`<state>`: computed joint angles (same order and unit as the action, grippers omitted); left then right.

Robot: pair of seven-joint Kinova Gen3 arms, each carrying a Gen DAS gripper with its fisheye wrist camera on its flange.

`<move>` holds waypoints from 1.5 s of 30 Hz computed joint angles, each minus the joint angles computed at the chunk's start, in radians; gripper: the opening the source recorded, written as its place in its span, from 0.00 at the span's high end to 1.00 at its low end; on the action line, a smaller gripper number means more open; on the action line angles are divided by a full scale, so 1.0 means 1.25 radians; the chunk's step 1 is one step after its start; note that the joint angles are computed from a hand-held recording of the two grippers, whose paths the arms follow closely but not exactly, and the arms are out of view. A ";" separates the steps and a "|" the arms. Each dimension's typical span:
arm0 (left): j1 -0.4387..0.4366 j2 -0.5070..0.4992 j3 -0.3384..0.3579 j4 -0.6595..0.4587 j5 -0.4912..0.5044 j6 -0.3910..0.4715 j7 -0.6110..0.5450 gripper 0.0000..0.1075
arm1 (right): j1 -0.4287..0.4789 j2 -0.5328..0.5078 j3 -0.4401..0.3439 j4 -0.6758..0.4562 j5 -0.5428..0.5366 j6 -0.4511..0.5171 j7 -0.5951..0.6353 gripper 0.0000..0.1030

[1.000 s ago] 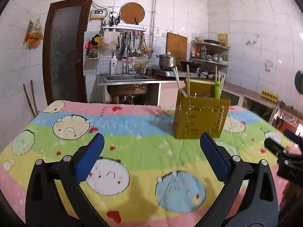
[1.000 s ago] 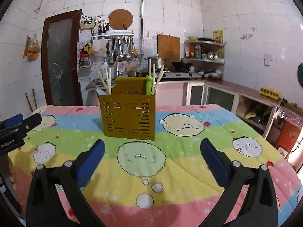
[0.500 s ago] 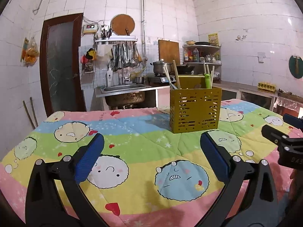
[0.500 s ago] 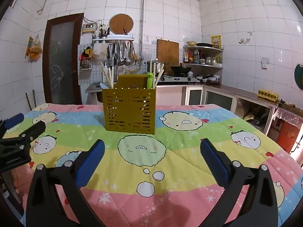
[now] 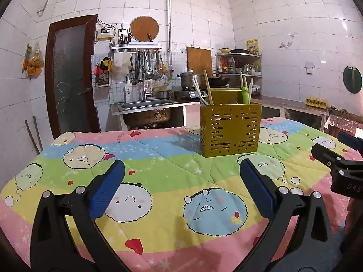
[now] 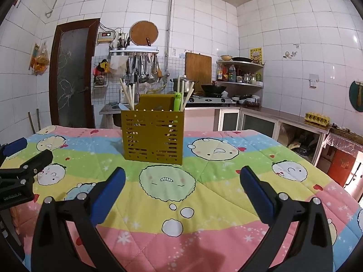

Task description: Organize utensils

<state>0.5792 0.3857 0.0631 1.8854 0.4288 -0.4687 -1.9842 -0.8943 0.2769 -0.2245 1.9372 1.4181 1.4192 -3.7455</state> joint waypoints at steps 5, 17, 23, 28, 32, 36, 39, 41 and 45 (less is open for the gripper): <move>-0.013 -0.002 0.009 0.003 -0.014 0.000 0.018 0.09 | 0.000 0.000 0.000 0.001 0.000 -0.001 -0.003 0.04; -0.019 -0.002 0.005 0.001 -0.035 0.009 0.046 0.09 | -0.002 0.002 0.000 0.001 0.000 0.003 -0.006 0.04; -0.018 -0.003 0.008 0.008 -0.038 -0.007 0.046 0.09 | -0.004 0.002 -0.001 0.002 -0.002 0.007 -0.009 0.04; -0.020 -0.004 0.010 0.012 -0.040 -0.012 0.047 0.09 | -0.003 0.000 -0.001 0.000 -0.005 0.007 -0.006 0.04; -0.020 -0.004 0.011 0.011 -0.039 -0.013 0.046 0.09 | -0.004 0.000 -0.001 -0.001 -0.007 0.008 -0.006 0.04; -0.020 -0.004 0.011 0.011 -0.039 -0.013 0.046 0.09 | -0.004 0.000 -0.001 0.000 -0.006 0.008 -0.006 0.04; -0.020 -0.004 0.011 0.012 -0.039 -0.013 0.046 0.09 | -0.004 0.000 -0.001 0.000 -0.006 0.008 -0.006 0.04; -0.020 -0.004 0.011 0.012 -0.039 -0.013 0.046 0.09 | -0.003 -0.001 -0.001 0.000 -0.006 0.008 -0.006 0.04; -0.020 -0.003 0.011 0.012 -0.038 -0.013 0.046 0.09 | -0.003 -0.001 -0.001 0.000 -0.006 0.008 -0.006 0.04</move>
